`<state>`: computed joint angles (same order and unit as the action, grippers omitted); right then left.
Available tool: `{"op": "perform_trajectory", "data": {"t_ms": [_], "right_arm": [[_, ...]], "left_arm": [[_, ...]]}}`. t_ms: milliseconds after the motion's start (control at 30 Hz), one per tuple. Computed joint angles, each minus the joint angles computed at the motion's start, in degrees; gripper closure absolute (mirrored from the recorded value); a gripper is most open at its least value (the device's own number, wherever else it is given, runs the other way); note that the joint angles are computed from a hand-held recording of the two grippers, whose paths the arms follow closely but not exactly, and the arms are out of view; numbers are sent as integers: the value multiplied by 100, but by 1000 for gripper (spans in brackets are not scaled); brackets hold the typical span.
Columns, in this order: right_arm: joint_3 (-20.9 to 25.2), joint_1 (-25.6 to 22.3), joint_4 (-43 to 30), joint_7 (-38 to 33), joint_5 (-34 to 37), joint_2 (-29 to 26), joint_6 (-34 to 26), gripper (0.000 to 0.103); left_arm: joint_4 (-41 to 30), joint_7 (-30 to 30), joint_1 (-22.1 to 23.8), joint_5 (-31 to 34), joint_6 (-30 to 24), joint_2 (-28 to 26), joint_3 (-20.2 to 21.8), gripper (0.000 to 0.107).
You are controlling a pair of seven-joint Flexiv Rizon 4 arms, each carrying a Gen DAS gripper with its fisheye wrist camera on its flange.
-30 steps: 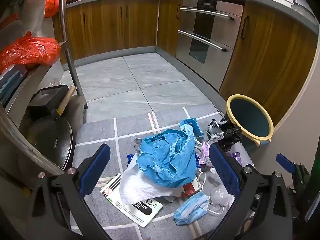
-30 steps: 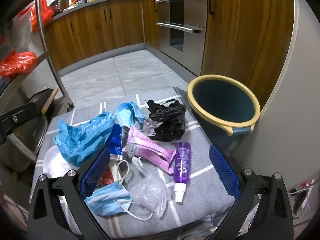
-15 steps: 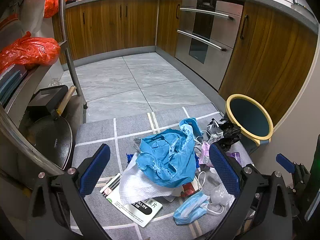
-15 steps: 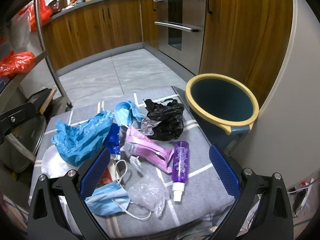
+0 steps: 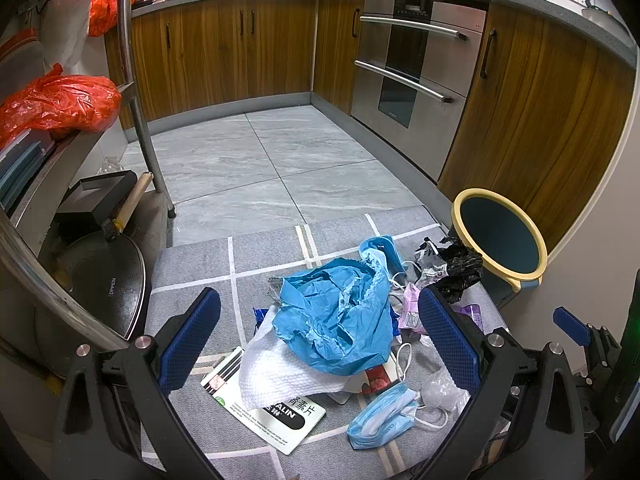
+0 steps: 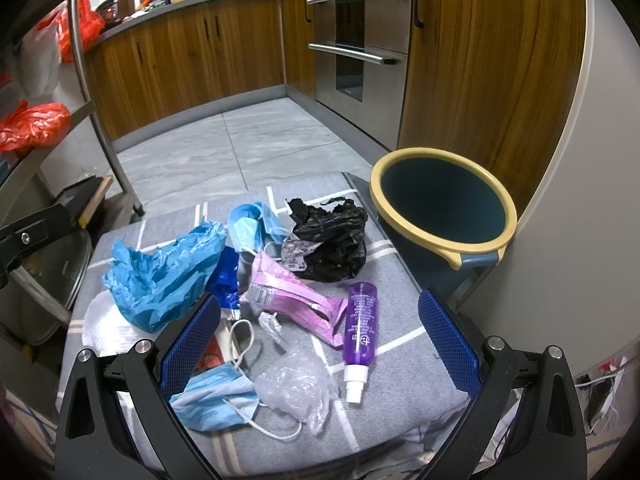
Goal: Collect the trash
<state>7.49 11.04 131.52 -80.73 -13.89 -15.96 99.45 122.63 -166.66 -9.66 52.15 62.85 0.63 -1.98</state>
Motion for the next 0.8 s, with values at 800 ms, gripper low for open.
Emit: {"op": "perform_trajectory", "data": {"t_ms": [800], "right_arm": [[-91,74,8,-37,2,-1,55,5]], "left_arm": [[-24,-32,-15,23,-54,6,-26,9]]}}
